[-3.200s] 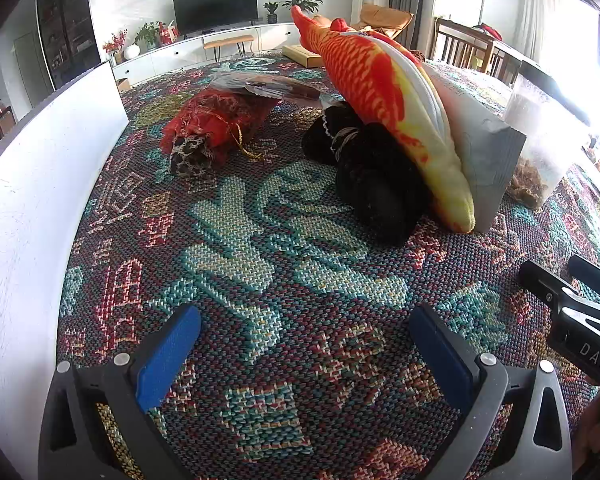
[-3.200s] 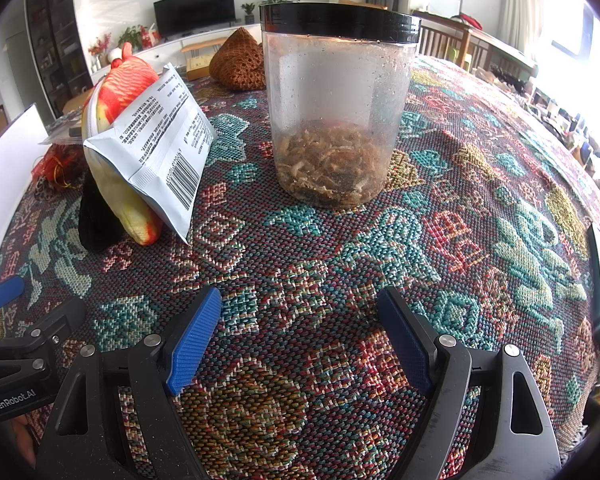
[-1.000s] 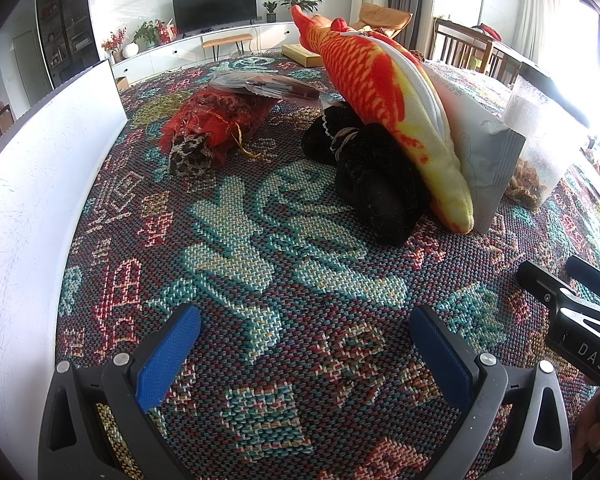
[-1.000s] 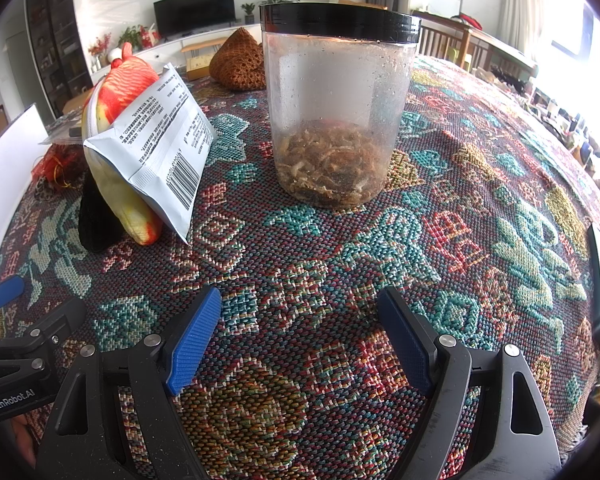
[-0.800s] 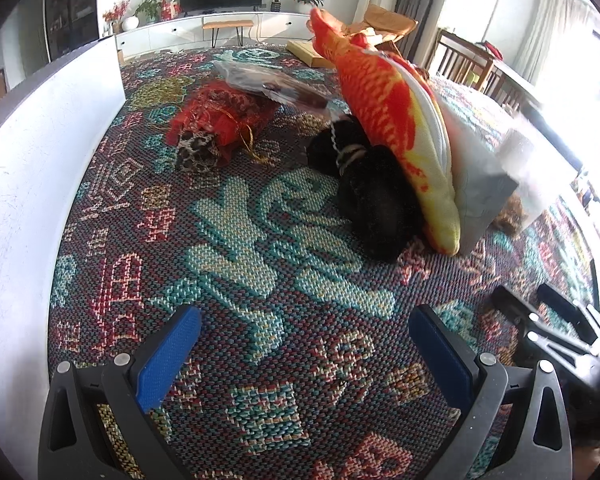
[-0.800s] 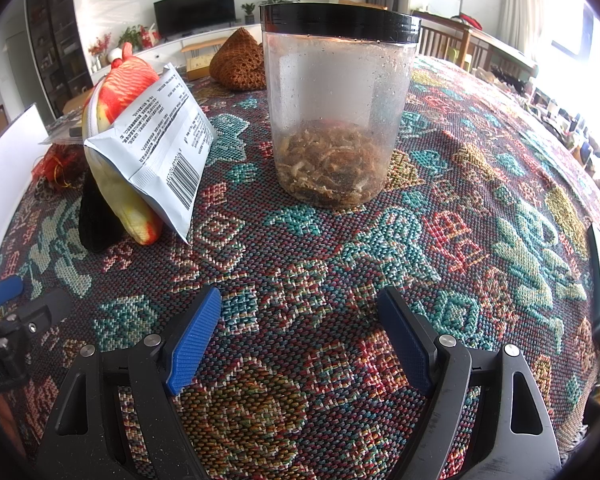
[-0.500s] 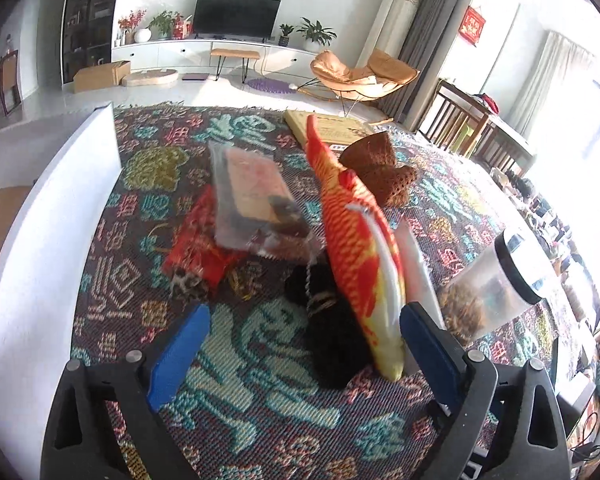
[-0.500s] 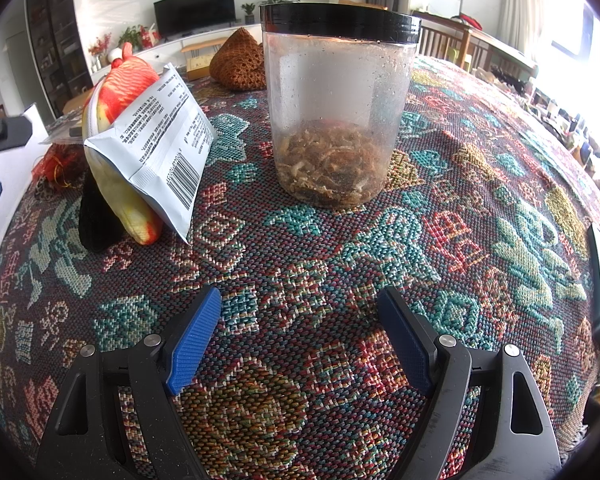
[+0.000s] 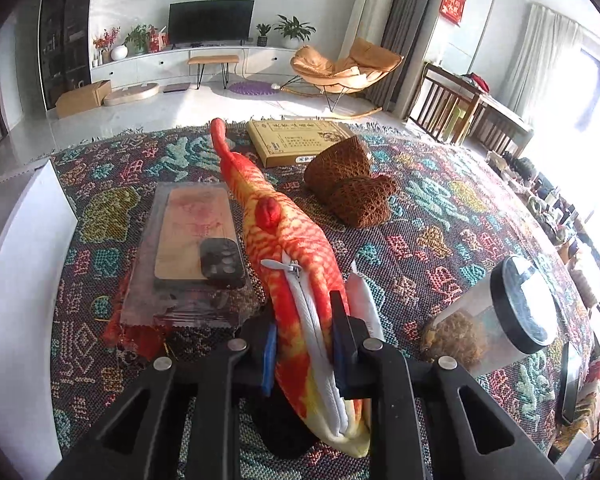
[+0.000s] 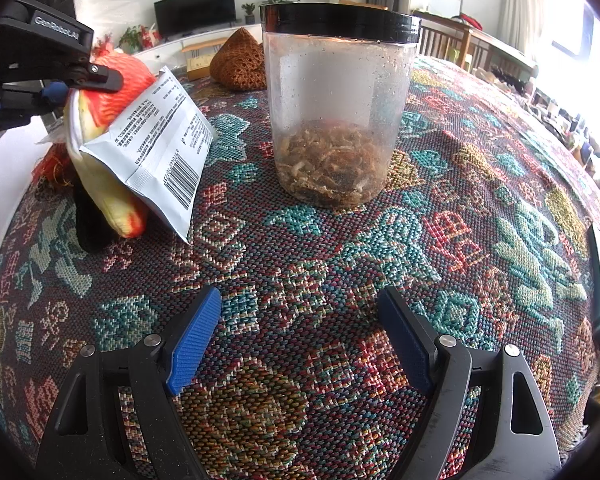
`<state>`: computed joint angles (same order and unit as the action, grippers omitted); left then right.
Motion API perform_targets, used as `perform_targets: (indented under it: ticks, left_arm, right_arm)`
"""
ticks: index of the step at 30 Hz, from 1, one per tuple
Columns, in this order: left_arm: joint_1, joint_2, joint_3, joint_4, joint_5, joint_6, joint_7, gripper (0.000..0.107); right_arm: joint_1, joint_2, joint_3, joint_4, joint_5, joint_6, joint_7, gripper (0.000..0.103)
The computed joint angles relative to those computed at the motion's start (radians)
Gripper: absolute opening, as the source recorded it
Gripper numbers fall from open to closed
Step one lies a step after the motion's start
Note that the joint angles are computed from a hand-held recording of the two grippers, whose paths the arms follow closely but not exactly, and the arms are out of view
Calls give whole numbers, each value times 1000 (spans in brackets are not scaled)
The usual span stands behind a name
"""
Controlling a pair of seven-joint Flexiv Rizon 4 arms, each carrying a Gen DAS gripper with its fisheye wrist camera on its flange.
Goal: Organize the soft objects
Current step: 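Grasp the orange-red fish plush by its body with the left gripper, then lift the fish plush with the left gripper and hold it above the bed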
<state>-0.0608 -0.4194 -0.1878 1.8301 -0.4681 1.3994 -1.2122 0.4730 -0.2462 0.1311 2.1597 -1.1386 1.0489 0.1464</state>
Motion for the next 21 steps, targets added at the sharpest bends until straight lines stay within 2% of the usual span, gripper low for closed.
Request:
perform_targets:
  ticks: [3,5,7,10,12,14,17,19,20,21]
  left_arm:
    - [134,115,-178,124,-186,68,185,21]
    - [194,200,-253,186,-358,38,320,21]
    - [209,276,-249,232,-462,-40,397,22]
    - [195,359,-189,310,-506,-143,425,22]
    - [182,385,-144,362,-467,-193,400,22]
    - [167,384,-106,407,-401,-196,373,23]
    - [153,339,-35,428,-159,-148,200,30]
    - [133,309,26,418,-21,-111,82,51]
    - [118,297,59,409,38,-88,24,58]
    - [101,288,93,399,92,-66,-33,71]
  right_arm:
    - [0,0,0,0,0,0,0,83]
    - [0,0,0,0,0,0,0,83]
    - [0,0,0,0,0,0,0,83]
    - [0,0,0,0,1,0,0,83]
    - [0,0,0,0,1,0,-1,83]
    - [0,0,0,0,1,0,-1,83]
    - [0,0,0,0,2,-1,-1,83]
    - [0,0,1,0,3,-1,-1,83]
    - [0,0,1,0,3,-1,-1,83]
    - [1,0,1,-1,3,-1,-2,83]
